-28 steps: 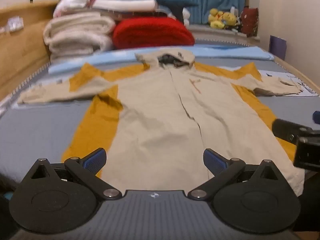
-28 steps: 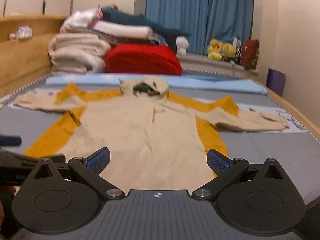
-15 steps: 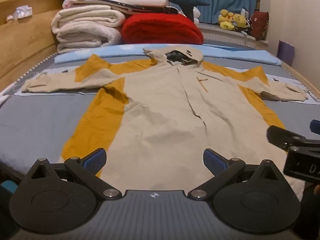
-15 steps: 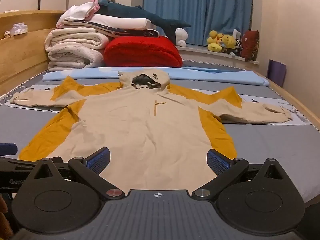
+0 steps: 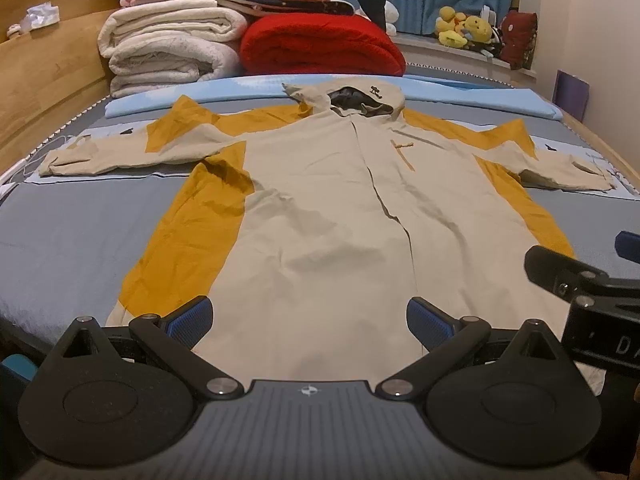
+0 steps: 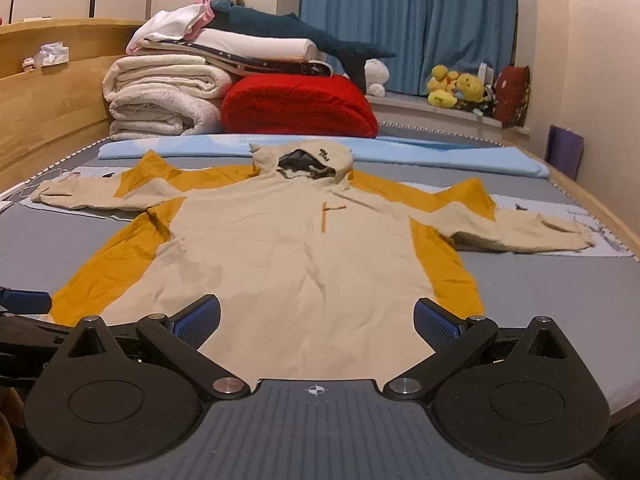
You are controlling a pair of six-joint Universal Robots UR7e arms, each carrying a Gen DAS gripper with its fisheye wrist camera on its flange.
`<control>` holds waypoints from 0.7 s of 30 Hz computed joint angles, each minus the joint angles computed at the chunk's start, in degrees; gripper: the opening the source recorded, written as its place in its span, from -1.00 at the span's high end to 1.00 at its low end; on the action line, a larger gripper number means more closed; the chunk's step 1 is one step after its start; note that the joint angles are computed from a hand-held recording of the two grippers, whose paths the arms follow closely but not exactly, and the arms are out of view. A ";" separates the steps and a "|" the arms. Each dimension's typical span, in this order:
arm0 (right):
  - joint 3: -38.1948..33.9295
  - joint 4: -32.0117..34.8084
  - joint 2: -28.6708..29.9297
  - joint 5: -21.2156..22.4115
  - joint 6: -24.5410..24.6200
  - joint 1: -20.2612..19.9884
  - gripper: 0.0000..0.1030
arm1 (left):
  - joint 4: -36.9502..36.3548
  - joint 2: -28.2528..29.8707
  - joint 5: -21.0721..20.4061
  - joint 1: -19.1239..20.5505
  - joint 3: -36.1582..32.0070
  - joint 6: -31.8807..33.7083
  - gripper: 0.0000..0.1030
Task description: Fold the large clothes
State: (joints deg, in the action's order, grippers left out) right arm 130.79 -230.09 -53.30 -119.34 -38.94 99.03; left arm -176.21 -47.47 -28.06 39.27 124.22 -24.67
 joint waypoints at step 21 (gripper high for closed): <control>0.02 1.17 -0.15 -0.25 -0.73 0.30 -0.98 | 2.87 -1.01 -1.06 0.30 0.47 -2.72 -0.99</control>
State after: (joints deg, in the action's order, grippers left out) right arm 130.81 -228.93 -53.45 -119.59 -39.67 99.33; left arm -173.34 -48.48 -29.12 39.57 124.68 -27.39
